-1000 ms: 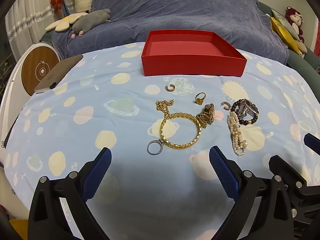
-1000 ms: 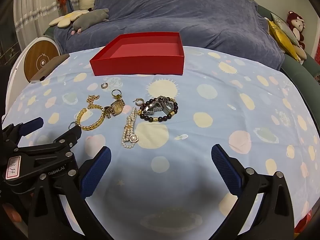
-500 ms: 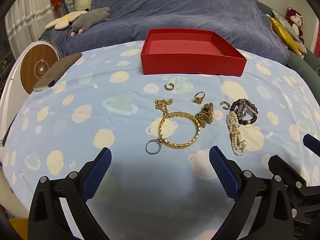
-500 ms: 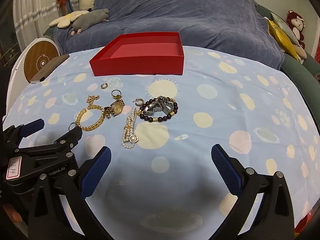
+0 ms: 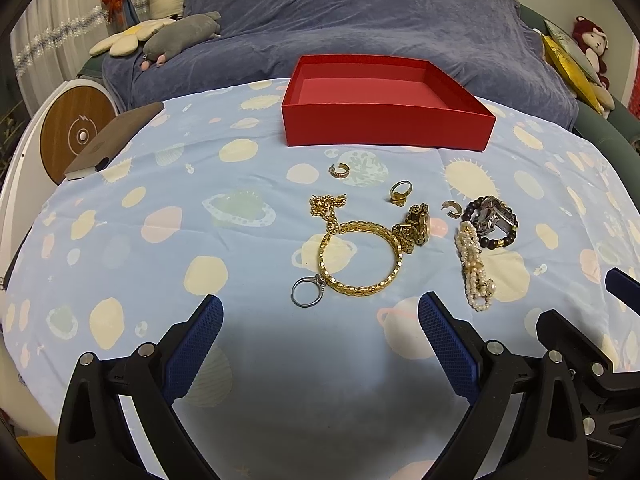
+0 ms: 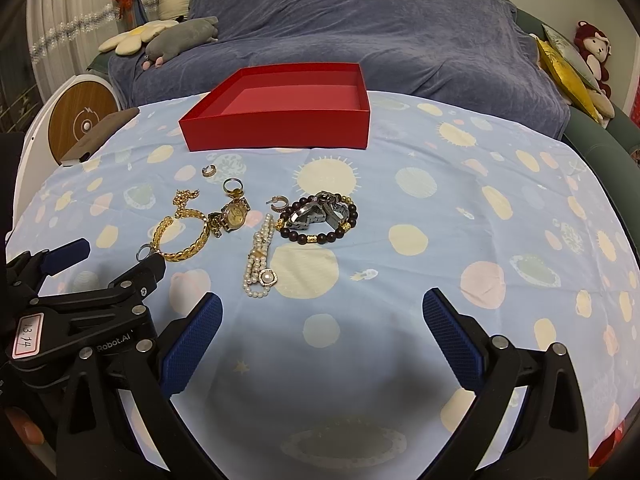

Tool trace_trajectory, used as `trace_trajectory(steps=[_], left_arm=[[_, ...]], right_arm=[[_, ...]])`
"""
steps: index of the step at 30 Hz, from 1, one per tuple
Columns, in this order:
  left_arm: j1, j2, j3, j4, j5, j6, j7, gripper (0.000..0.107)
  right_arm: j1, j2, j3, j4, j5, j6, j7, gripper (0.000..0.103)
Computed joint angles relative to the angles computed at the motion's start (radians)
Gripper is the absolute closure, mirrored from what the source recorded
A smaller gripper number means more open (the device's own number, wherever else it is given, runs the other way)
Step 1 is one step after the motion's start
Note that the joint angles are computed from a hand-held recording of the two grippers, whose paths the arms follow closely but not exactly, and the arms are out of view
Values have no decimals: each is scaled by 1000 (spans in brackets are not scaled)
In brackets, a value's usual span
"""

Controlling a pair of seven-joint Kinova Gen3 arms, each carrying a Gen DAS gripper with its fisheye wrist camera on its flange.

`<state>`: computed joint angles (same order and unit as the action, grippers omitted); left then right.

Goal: Organize jewelry

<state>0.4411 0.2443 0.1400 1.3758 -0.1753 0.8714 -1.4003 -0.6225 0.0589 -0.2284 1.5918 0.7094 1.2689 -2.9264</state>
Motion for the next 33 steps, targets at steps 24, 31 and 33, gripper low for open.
trace_trajectory(steps=[24, 31, 33], left_arm=[[5, 0, -2, 1, -11, -5, 8, 11], [4, -5, -2, 7, -14, -11, 9, 11], [3, -4, -2, 5, -13, -10, 7, 11]], right_arm=[[4, 4, 5, 3, 1, -12, -3, 5], [3, 3, 5, 3, 1, -12, -3, 5], [3, 4, 5, 3, 1, -11, 0, 5]])
